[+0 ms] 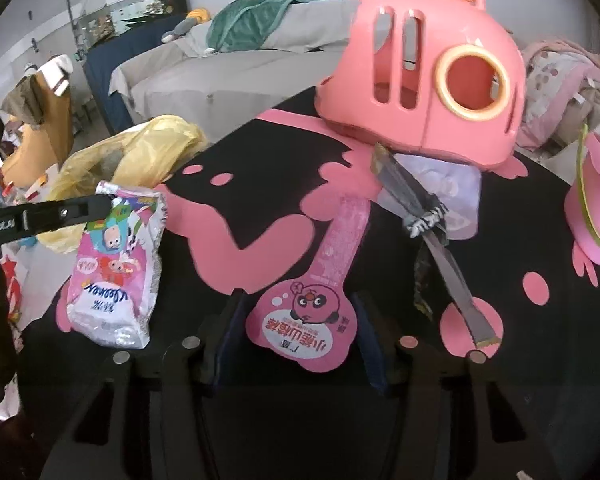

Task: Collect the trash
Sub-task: 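Carry the wrapper and pink card in both tools over the trash bag, then open the left tool to drop the wrapper while the right drops the pink card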

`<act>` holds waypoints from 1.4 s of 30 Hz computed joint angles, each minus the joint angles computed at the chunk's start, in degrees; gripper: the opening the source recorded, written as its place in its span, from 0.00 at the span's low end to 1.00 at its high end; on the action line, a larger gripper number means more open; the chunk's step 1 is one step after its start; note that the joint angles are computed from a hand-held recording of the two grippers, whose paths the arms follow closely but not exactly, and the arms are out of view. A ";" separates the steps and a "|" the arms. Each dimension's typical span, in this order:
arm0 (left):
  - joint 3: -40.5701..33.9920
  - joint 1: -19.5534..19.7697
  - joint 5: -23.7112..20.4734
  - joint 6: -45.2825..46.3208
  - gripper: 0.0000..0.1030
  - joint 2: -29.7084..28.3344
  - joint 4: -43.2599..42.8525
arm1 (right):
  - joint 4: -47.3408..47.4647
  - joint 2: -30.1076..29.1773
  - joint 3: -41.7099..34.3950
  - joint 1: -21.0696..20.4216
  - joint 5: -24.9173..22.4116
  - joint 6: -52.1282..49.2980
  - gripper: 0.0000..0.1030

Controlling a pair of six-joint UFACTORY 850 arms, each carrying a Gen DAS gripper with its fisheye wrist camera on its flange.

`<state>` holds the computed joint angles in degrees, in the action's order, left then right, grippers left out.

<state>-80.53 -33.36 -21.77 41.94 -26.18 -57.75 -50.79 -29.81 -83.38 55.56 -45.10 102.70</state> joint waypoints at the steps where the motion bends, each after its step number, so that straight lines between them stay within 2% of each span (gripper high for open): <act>1: 0.11 0.13 0.13 0.46 0.09 0.20 -0.52 | -0.62 0.07 -0.11 0.15 0.20 -0.05 0.48; 7: 2.06 1.84 2.77 4.60 0.09 3.19 -4.64 | -3.83 -0.96 -3.77 0.71 -0.45 -2.55 0.47; 12: 3.43 4.08 6.34 6.34 0.09 6.62 -5.47 | -6.47 -3.51 -10.66 0.47 -1.07 -7.90 0.47; 19: 4.46 7.45 12.53 0.65 0.09 10.55 1.64 | -9.75 -8.85 -22.86 -0.72 1.61 -14.36 0.47; 23: 4.32 9.02 13.91 -2.38 0.09 11.01 5.19 | -8.93 -13.79 -31.84 -1.30 2.83 -19.92 0.47; 28: 3.50 10.63 13.80 -0.50 0.09 9.87 3.44 | -4.21 -20.12 -42.78 -1.85 2.79 -28.04 0.48; 32: 2.53 11.83 13.30 3.33 0.09 7.77 -2.01 | 0.27 -24.64 -50.23 -2.52 1.28 -33.97 0.48; 35: 0.73 12.96 11.48 9.35 0.09 4.41 -9.64 | 3.34 -27.33 -54.16 -3.08 -0.07 -37.44 0.48; 38: -1.87 13.44 9.70 6.14 0.09 0.76 -7.51 | 6.37 -29.69 -57.48 -3.70 -1.53 -40.41 0.48; 42: -3.57 14.54 5.27 11.12 0.11 -2.50 -14.87 | 10.14 -32.13 -60.65 -4.51 -2.73 -43.54 0.48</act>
